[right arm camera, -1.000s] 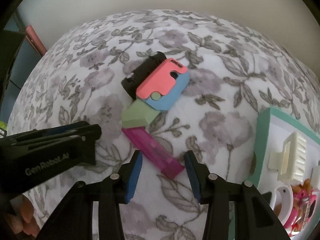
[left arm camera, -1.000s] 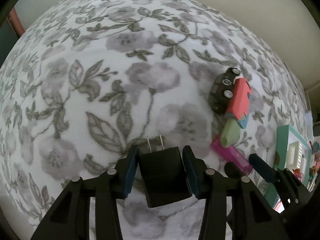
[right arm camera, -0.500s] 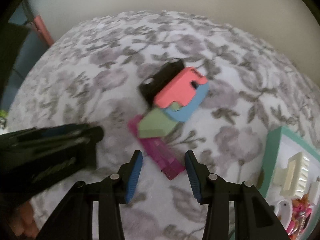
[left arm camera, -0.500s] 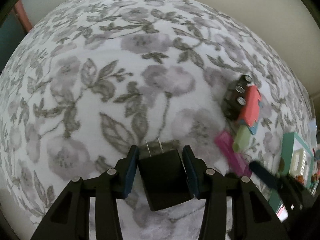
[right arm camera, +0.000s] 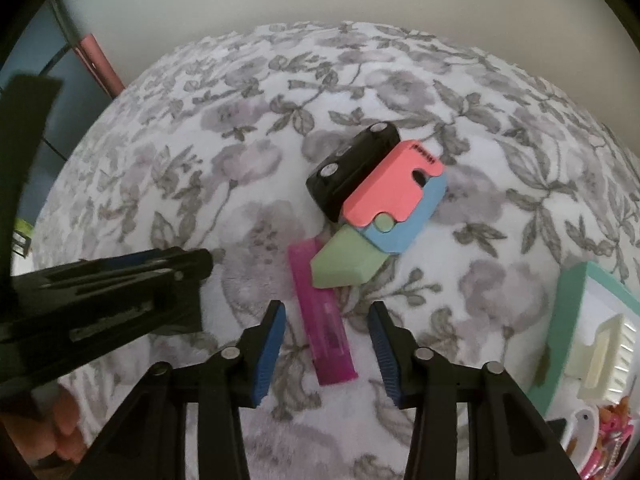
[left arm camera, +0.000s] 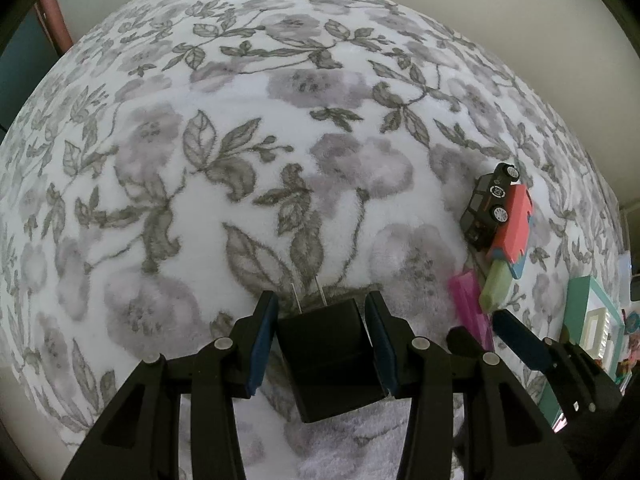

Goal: Organize rigid objects
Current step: 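Carry the charger with the left gripper while the right gripper carries the magenta stick to the tray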

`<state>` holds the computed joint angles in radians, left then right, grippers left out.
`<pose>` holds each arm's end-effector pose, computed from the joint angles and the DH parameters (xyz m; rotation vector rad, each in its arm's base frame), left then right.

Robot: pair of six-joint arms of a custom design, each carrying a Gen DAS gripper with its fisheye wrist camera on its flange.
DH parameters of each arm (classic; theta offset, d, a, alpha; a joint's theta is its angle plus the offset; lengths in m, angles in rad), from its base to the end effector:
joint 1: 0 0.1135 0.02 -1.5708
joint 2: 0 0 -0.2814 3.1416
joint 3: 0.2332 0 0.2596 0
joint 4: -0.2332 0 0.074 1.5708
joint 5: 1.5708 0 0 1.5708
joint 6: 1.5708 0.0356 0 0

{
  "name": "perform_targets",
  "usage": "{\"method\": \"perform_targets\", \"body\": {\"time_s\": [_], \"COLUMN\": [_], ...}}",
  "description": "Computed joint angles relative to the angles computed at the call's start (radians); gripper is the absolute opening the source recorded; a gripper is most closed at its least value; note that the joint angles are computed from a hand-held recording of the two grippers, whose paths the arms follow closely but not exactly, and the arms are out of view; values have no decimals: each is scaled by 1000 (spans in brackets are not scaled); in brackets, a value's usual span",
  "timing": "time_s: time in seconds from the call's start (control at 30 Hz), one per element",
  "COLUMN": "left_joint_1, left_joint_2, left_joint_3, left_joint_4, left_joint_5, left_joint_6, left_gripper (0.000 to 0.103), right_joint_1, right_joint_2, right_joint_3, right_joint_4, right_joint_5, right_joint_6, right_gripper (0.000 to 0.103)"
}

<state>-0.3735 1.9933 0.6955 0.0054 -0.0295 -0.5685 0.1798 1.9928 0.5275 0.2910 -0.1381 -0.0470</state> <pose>0.2717 -0.1053 0.0377 -0.2859 2.8624 -0.1451 0.2586 0.0520 0.0246 -0.3487 2.7246 0.2261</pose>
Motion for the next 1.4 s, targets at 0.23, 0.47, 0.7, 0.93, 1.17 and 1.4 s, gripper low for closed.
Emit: {"method": "perform_targets", "body": {"time_s": [0.23,0.47,0.7,0.93,1.17,1.4], "left_joint_1": [-15,-62,-91,-160,-241,-305], "left_joint_2": [33,59,34,-52,-144,-258], "left_joint_3": [36,76,27,-50,-18,-42], "left_joint_4": [-8,-56,-32,-8,-91,-126], "left_joint_5": [-17,-49,-48,-41,-125,-197], "left_joint_6": [-9,17,12,-59,-100,-117], "left_gripper": [47,47,43,40,39,39], "right_joint_1": [35,40,31,-25,-196,-727], "right_joint_2": [11,-21,-74,-185,-516,-845], "right_joint_3": [-13,-59,-156,-245,-338,-289], "right_joint_4": [50,42,69,22,-174,-637], "right_joint_5": [45,57,65,20,-136,-339], "right_joint_6": [19,25,42,24,-68,-424], "right_gripper": [25,22,21,21,21,21]}}
